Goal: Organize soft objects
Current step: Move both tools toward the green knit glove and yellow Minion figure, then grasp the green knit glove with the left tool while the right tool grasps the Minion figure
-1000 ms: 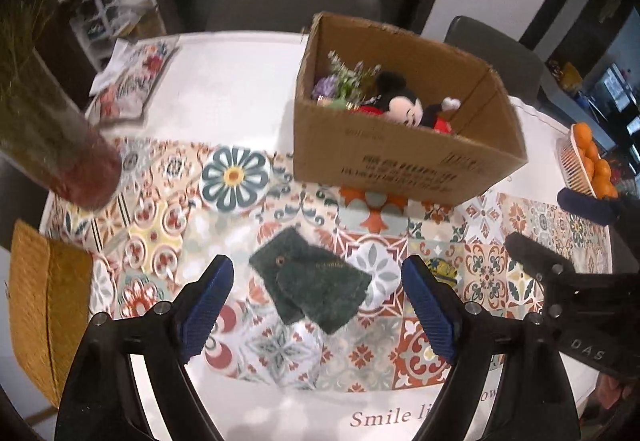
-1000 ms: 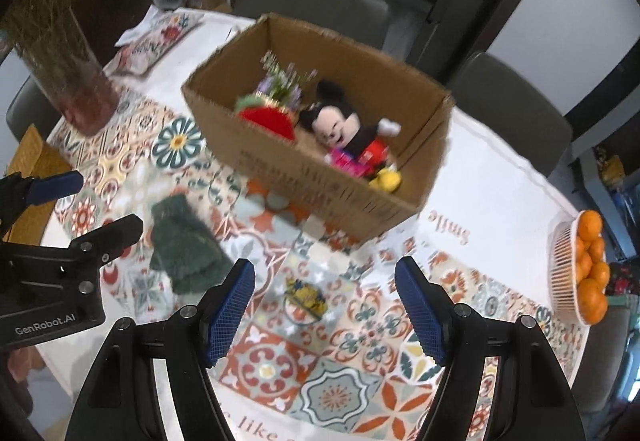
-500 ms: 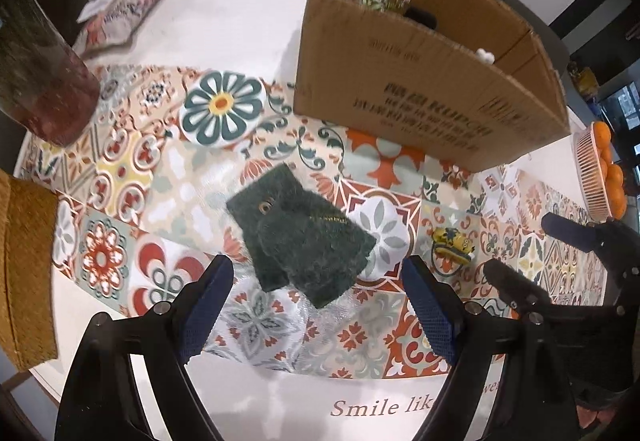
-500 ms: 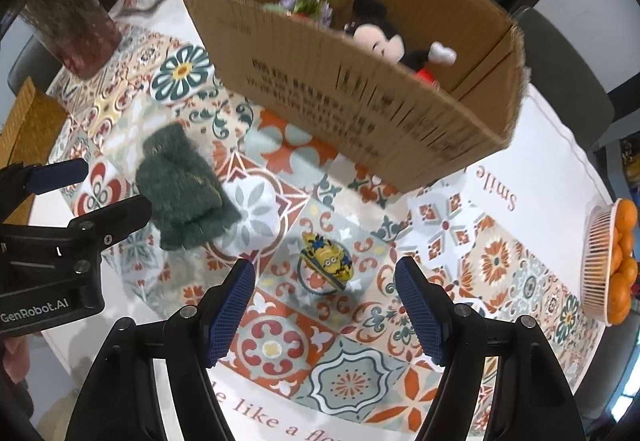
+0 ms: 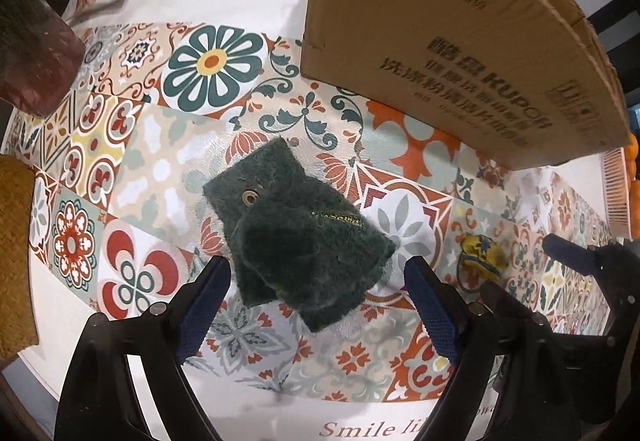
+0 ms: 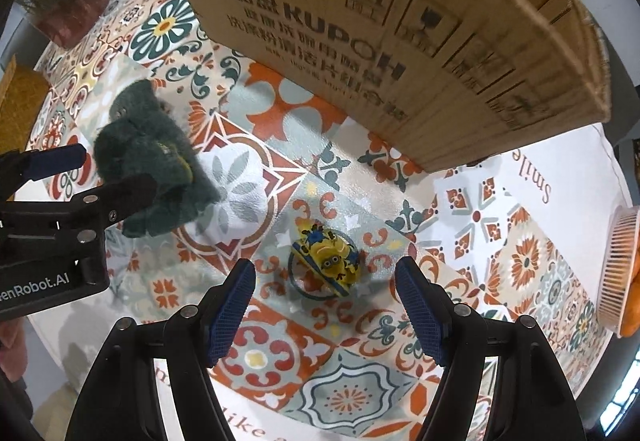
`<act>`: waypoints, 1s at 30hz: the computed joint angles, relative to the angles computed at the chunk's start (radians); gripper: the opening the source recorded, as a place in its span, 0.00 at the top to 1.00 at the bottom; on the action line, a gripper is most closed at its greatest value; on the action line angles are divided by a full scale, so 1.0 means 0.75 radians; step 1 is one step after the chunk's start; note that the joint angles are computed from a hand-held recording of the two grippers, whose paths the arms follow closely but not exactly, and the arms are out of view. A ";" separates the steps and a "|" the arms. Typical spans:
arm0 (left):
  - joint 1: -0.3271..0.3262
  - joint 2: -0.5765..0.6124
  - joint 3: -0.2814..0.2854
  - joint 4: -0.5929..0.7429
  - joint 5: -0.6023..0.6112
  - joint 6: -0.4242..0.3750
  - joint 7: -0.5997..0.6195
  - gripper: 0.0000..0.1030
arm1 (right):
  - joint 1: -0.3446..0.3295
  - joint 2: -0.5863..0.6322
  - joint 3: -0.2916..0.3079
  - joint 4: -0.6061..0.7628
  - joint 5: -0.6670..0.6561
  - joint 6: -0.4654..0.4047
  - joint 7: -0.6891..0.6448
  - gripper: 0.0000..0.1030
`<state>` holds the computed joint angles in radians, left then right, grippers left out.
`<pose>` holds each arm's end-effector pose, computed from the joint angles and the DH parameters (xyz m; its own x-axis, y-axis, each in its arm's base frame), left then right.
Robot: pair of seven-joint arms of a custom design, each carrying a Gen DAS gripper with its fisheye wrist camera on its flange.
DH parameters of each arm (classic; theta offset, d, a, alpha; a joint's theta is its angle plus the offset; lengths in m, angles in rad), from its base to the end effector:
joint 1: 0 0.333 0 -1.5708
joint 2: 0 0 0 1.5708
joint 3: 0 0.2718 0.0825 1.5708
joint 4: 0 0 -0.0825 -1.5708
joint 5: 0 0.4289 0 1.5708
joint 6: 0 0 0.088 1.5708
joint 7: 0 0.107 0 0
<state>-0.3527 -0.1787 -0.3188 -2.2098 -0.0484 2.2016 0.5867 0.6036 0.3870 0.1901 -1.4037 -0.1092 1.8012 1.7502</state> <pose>0.4361 -0.3503 0.4029 0.3230 -0.9377 0.1277 -0.9365 -0.3362 -0.1000 0.5124 0.4833 0.4385 0.5837 -0.8114 0.0317 -0.8111 -0.5844 -0.0232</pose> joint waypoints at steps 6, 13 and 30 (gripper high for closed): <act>0.000 0.098 0.005 0.077 0.026 -0.032 0.000 0.14 | -0.011 0.025 0.000 -0.003 0.016 0.005 -0.032 0.30; -0.011 0.225 0.020 0.181 0.082 -0.104 -0.026 0.13 | -0.017 0.047 -0.008 -0.030 0.016 0.036 -0.017 0.37; -0.047 0.269 0.044 0.186 0.178 -0.035 -0.024 0.37 | -0.055 -0.085 0.014 -0.307 0.101 0.313 0.117 0.75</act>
